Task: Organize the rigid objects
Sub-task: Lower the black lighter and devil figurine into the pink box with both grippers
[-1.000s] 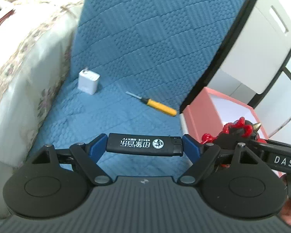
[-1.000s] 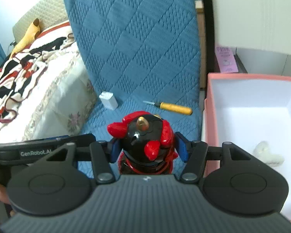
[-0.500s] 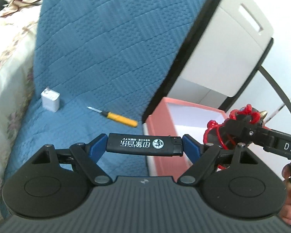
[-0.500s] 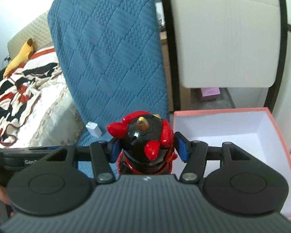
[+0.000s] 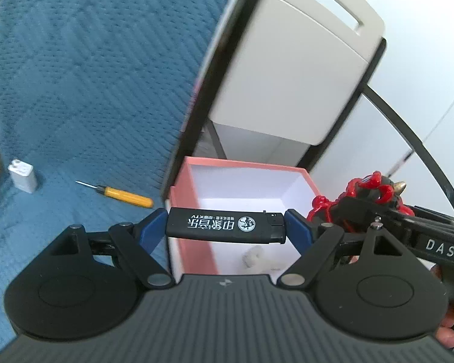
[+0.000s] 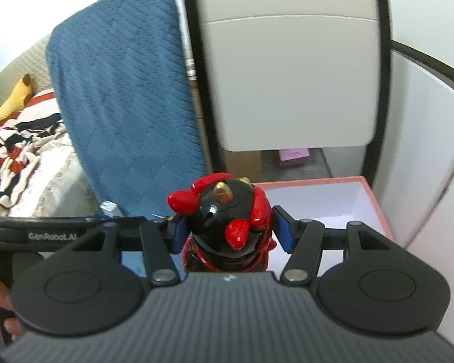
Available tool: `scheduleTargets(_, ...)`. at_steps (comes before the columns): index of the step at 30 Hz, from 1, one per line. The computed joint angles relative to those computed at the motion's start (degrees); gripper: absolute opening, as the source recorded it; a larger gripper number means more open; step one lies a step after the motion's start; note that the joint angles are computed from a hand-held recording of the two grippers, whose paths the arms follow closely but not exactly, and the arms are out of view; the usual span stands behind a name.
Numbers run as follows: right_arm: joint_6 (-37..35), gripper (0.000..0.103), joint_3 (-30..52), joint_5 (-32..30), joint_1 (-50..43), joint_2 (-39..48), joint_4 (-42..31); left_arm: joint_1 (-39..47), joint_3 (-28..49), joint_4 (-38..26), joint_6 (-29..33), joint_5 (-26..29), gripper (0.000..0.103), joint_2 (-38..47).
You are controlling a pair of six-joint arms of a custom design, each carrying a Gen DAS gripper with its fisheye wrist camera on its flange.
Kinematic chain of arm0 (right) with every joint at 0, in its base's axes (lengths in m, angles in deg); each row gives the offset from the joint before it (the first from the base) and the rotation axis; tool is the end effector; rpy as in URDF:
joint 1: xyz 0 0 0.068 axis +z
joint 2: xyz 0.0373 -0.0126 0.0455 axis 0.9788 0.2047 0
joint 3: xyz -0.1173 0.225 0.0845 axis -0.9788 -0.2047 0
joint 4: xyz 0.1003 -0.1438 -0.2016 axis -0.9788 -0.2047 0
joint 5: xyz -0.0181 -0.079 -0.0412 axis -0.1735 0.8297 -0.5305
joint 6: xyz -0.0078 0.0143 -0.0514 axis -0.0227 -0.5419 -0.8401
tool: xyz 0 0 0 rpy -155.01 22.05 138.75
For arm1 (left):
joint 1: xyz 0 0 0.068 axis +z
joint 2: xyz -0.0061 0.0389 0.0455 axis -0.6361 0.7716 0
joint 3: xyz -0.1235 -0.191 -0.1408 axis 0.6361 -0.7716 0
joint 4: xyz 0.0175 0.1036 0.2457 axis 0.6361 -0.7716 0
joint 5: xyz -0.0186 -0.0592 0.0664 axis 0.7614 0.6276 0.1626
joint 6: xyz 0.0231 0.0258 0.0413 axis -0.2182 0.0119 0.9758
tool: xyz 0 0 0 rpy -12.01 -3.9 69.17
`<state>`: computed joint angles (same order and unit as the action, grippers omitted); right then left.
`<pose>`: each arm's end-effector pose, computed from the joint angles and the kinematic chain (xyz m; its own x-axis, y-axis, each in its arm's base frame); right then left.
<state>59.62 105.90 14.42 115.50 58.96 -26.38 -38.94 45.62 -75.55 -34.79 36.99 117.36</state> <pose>0.2537 0.1766 0.2816 -0.5755 0.0616 -0.8155 -0.0854 0.9872 0.1349 0.3235 -0.0138 0.2942 -0.7658 -0.0816 -0.6378 0.2472 0.8783 -0.4093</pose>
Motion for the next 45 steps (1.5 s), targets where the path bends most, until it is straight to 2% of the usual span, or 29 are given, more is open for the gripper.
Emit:
scheduleTargets(8,-1.3,0.060,-8.7,-3.0,-7.3,-8.7,-2.0,-9.6,-1.2,3.1,-5.2,-3.2,0.086,3.7)
scheduleTargets(12,-5.0,0.060,-12.3,-5.6,-11.5,-10.4,-1.9,-14.5,-1.6,5.1,-8.0,-5.1,0.086,6.4)
scheduleTargets(19,-8.4,0.060,-18.1,-11.6,-18.2,-7.1,2.6,-21.0,-2.5,7.3,-12.1,-6.8,0.086,11.8)
scheduleTargets(26,-8.1,0.060,-22.4,-15.5,-20.4,1.5,10.1,-24.2,-2.0,7.9,-11.7,-9.9,0.086,17.3)
scheduleTargets(32,-7.3,0.061,-23.8,-17.2,-21.6,7.5,15.1,-24.4,-1.8,8.4,-10.6,-10.1,0.086,19.8)
scheduleTargets(39,-6.4,0.061,-23.9,-17.2,-22.0,9.2,15.5,-24.0,-0.9,8.8,-11.2,-9.1,0.088,21.6)
scheduleTargets(43,-5.7,0.069,-23.7,-16.0,-22.5,7.8,14.3,-23.4,-0.1,7.2,-11.2,-6.8,0.094,21.4)
scheduleTargets(45,-5.7,0.069,-23.7,-16.0,-22.6,6.3,13.5,-23.5,-0.2,7.0,-11.2,-6.8,0.095,20.6)
